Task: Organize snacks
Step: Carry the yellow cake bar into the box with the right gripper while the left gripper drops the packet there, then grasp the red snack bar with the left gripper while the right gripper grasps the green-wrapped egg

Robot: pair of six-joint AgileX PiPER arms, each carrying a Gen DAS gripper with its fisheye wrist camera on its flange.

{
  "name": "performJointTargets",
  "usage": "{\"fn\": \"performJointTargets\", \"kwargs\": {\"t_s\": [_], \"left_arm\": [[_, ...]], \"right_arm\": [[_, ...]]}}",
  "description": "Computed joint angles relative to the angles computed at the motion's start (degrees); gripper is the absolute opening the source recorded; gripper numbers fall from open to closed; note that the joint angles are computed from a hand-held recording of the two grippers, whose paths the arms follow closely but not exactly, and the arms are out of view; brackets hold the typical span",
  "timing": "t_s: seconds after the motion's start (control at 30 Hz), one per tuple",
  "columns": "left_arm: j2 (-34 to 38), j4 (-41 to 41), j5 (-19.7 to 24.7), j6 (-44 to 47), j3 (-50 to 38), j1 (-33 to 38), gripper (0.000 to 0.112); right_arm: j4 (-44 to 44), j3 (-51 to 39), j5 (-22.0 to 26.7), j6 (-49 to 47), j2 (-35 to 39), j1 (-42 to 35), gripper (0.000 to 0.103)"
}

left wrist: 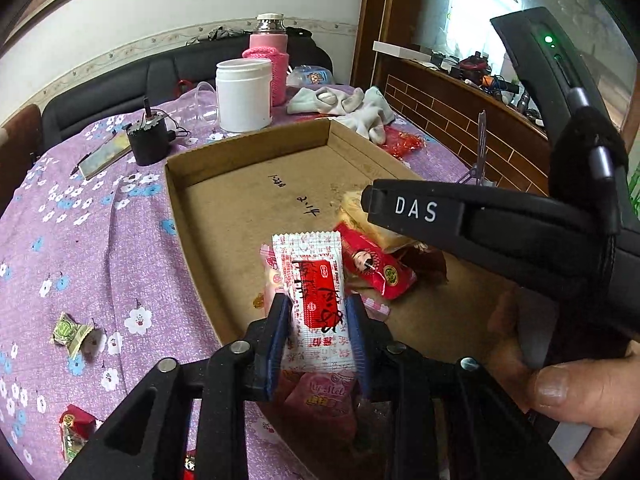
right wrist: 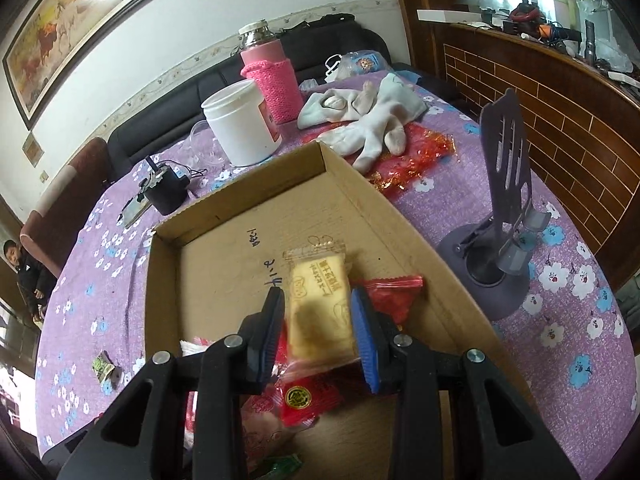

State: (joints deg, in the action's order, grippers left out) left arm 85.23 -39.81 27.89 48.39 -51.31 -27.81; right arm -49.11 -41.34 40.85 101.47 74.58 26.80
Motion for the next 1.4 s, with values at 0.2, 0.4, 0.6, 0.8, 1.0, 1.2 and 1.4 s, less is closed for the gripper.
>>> {"fn": "performJointTargets", "kwargs": {"t_s": [0.2, 0.4, 0.6, 0.8, 1.0, 1.2, 1.4], "left_arm": [[-0.2, -2.5, 3.1, 1.6, -1.0, 2.4, 0.048], [-3.6, -4.5, 5.0, 4.1, 0.1, 4.6, 0.052], [-7.2, -6.0, 8.1, 7.8, 2.1, 8.8, 0.052], [-10.3, -7.4, 13.3, 13.5, 4.3, 17.0, 0.052], [-10.2, -8.8, 20.2, 20.9, 4.2, 29.5, 0.052], [-5.8, -10.4, 26.0, 27.9, 1.2, 43.2, 0.052], [1.8, -8.5, 27.1, 28.1, -4.4, 50.2, 0.053]], "right_arm": [[-1.5, 0.3, 1.1, 2.1, -1.4, 1.2, 0.033], [-3.1, 0.3, 2.6, 4.0, -2.7, 2.6, 0.033], [-4.1, -0.1, 3.0, 5.1, -2.6, 3.9, 0.033], [-5.2, -1.0, 3.8, 5.7, -1.6, 5.8, 0.033], [-6.4, -2.7, 5.0, 5.6, 0.3, 8.6, 0.033], [-6.4, -5.4, 0.7, 2.3, 3.2, 11.2, 0.033], [-2.2, -10.4, -8.9, -10.5, 8.0, 14.8, 0.034]]}}
